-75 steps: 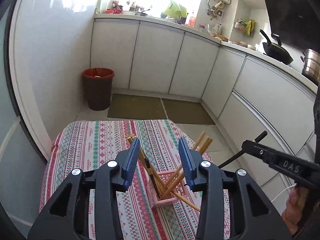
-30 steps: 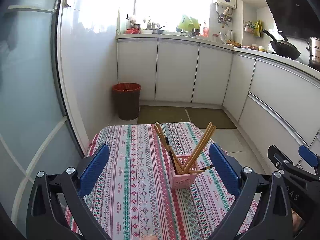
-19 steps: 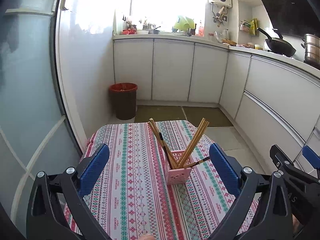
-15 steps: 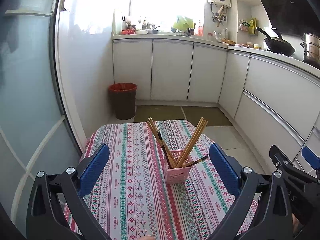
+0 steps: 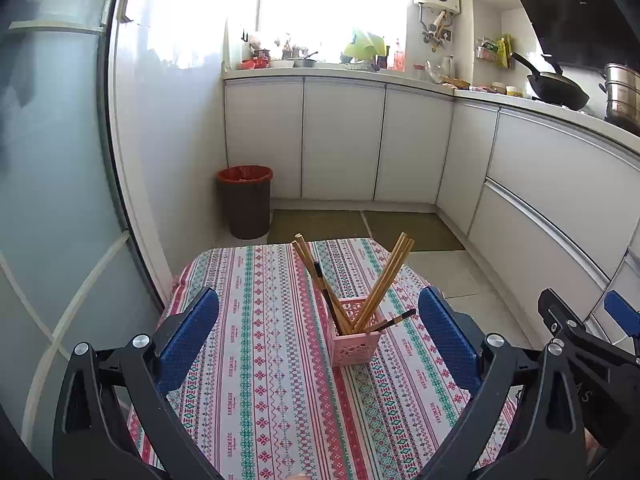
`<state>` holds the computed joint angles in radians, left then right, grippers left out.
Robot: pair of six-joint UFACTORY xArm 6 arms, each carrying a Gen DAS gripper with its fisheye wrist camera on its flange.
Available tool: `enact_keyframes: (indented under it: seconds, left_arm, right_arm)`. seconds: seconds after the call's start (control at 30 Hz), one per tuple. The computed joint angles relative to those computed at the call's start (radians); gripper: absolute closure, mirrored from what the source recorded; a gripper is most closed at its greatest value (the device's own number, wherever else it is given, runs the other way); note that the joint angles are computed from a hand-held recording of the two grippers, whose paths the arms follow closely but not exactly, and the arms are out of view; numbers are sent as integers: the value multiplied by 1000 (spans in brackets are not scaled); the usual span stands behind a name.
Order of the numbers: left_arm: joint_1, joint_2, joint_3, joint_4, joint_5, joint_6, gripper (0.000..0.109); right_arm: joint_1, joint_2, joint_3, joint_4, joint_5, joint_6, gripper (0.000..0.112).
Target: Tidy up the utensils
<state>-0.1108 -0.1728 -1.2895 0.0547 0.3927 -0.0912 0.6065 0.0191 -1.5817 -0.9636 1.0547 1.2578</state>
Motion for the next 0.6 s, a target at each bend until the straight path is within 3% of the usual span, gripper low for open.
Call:
enact_keyframes:
  seconds: [0.6]
  left_arm:
    - [4,5,6,-3,-1,8,13]
  right_arm:
    - [-4,4,-3,16,0,-3,18]
